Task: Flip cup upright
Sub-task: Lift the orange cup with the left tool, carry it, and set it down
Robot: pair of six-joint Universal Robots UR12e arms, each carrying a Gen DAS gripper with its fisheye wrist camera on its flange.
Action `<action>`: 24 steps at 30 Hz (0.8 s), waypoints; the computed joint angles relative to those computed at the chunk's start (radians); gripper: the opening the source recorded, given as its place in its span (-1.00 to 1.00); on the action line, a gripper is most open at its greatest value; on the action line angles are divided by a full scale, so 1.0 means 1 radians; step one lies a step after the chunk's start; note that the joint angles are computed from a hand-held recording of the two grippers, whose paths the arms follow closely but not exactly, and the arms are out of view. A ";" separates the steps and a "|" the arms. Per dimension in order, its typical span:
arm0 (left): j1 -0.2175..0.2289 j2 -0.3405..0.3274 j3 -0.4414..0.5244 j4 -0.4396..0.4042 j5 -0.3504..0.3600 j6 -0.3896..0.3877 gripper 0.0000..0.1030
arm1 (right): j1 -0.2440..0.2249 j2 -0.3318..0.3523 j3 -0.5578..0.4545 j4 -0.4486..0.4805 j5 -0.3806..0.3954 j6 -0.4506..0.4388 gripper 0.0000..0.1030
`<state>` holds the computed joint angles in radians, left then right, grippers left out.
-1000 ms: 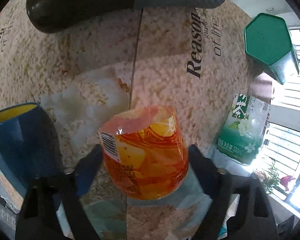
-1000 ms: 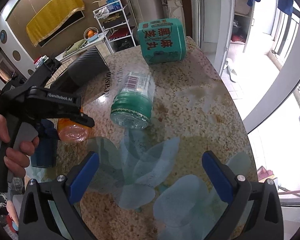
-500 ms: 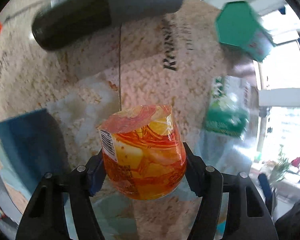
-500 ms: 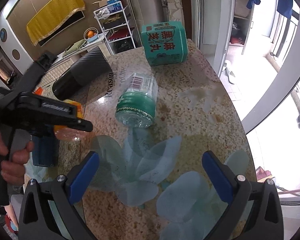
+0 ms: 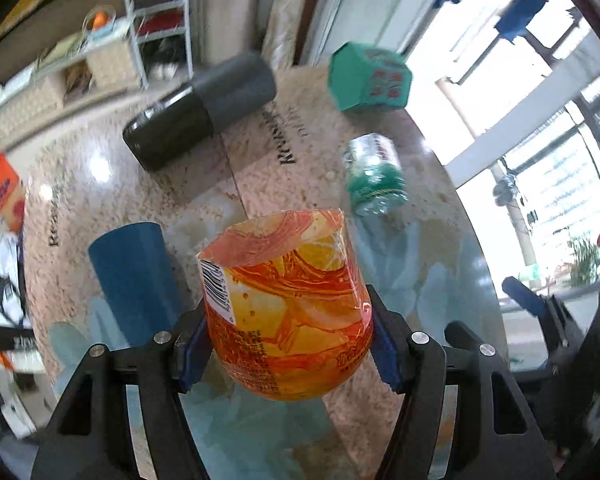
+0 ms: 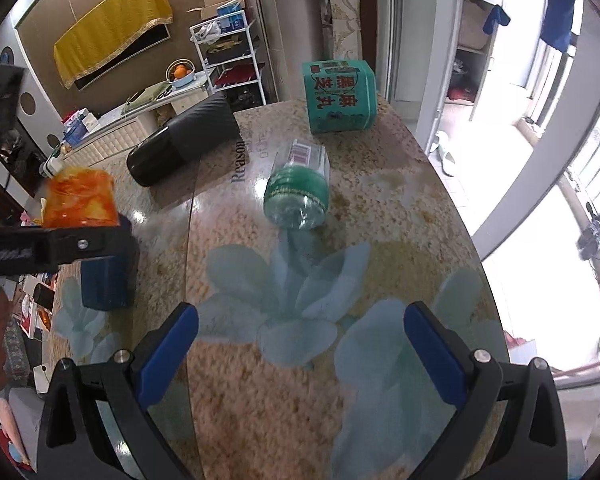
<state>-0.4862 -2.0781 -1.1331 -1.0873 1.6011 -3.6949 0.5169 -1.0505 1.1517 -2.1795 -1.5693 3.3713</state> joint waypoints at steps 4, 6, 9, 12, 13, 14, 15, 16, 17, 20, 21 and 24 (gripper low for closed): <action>-0.017 0.039 -0.084 0.094 0.018 0.052 0.37 | 0.018 -0.035 0.041 -0.003 -0.044 0.029 1.00; -0.018 0.057 -0.124 0.113 -0.016 0.043 0.37 | 0.026 -0.052 0.059 0.006 -0.058 0.053 1.00; -0.021 0.082 -0.174 0.109 -0.054 0.020 0.37 | 0.041 -0.074 0.084 0.020 -0.090 0.079 1.00; -0.024 0.093 -0.199 0.063 -0.103 -0.003 0.38 | 0.054 -0.092 0.105 0.033 -0.114 0.097 1.00; -0.027 0.091 -0.200 0.035 -0.113 -0.012 0.38 | 0.057 -0.097 0.112 0.037 -0.119 0.102 1.00; -0.029 0.089 -0.204 0.018 -0.123 -0.027 0.38 | 0.059 -0.100 0.114 0.042 -0.120 0.107 1.00; -0.030 0.085 -0.202 -0.006 -0.138 -0.044 0.38 | 0.060 -0.103 0.118 0.047 -0.116 0.110 1.00; -0.030 0.081 -0.202 -0.019 -0.155 -0.060 0.38 | 0.061 -0.106 0.121 0.052 -0.113 0.113 1.00; -0.029 0.080 -0.208 -0.020 -0.173 -0.075 0.38 | 0.061 -0.106 0.122 0.056 -0.110 0.111 1.00; -0.033 0.064 -0.207 -0.038 -0.197 -0.099 0.38 | 0.056 -0.107 0.132 0.049 -0.092 0.090 1.00; -0.035 0.058 -0.202 -0.052 -0.190 -0.105 0.38 | 0.053 -0.107 0.132 0.054 -0.084 0.082 1.00; -0.040 0.044 -0.191 -0.090 -0.183 -0.130 0.38 | 0.046 -0.107 0.130 0.075 -0.065 0.051 1.00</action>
<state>-0.5266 -2.0337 -1.3240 -1.1769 1.4184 -3.8250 0.5627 -1.1571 1.2813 -2.1047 -1.6344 3.4221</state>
